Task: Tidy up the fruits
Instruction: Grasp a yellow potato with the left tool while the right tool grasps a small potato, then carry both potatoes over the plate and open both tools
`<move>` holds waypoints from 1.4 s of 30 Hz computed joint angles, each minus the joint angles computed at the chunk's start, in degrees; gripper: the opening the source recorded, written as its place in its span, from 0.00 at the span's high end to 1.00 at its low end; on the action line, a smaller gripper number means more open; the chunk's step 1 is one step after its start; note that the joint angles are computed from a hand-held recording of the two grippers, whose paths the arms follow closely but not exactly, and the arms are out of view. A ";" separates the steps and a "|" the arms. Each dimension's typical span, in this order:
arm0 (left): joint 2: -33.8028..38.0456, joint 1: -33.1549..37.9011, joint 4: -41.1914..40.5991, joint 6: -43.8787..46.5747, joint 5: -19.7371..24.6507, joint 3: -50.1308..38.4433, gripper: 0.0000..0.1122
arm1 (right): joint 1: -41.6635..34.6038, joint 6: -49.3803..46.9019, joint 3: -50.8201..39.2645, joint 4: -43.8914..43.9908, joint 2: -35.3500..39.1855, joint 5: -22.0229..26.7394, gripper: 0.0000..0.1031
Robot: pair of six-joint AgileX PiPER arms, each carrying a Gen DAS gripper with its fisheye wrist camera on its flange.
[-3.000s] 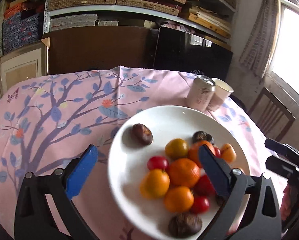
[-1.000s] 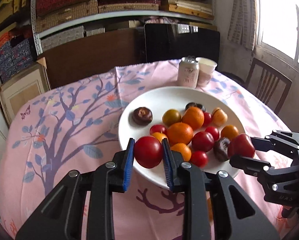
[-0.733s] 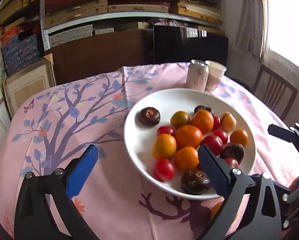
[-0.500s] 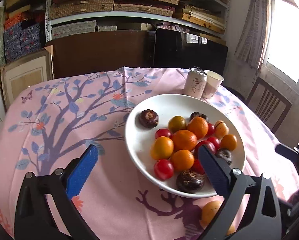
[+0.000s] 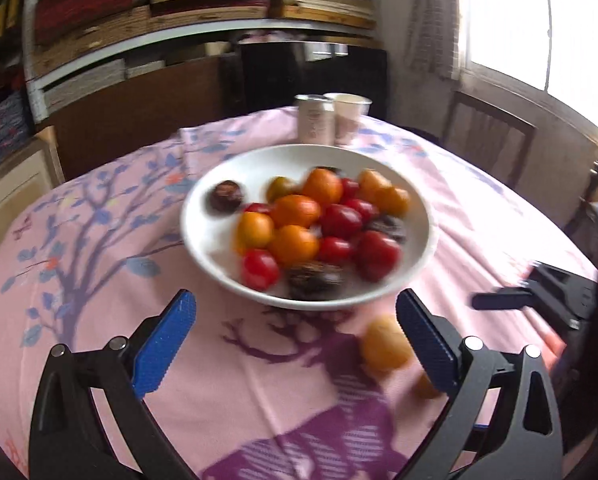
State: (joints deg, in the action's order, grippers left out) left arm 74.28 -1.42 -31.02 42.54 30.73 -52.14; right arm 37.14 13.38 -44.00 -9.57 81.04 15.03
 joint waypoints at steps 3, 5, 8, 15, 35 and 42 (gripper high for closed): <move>0.44 -7.28 9.77 -6.75 -3.40 2.05 0.12 | 0.28 -2.40 -0.17 2.42 0.58 0.59 0.03; 1.77 -12.60 21.23 -16.06 -5.76 3.13 0.12 | 1.20 0.18 0.13 -0.38 0.27 0.81 0.03; 3.53 -17.11 30.34 -26.58 -7.54 3.99 0.13 | 2.16 1.52 0.15 -2.13 0.47 1.28 0.03; 7.87 -8.13 5.22 -5.65 -0.04 0.42 0.65 | 0.61 -0.40 -0.37 2.28 1.33 2.13 0.72; 7.25 2.07 9.85 -15.83 1.23 -9.79 0.64 | -12.54 -35.99 -23.86 33.11 6.96 10.33 0.73; 14.13 0.26 15.95 -20.82 -2.11 -12.92 0.64 | -12.71 -31.50 -57.85 32.25 32.20 26.92 0.73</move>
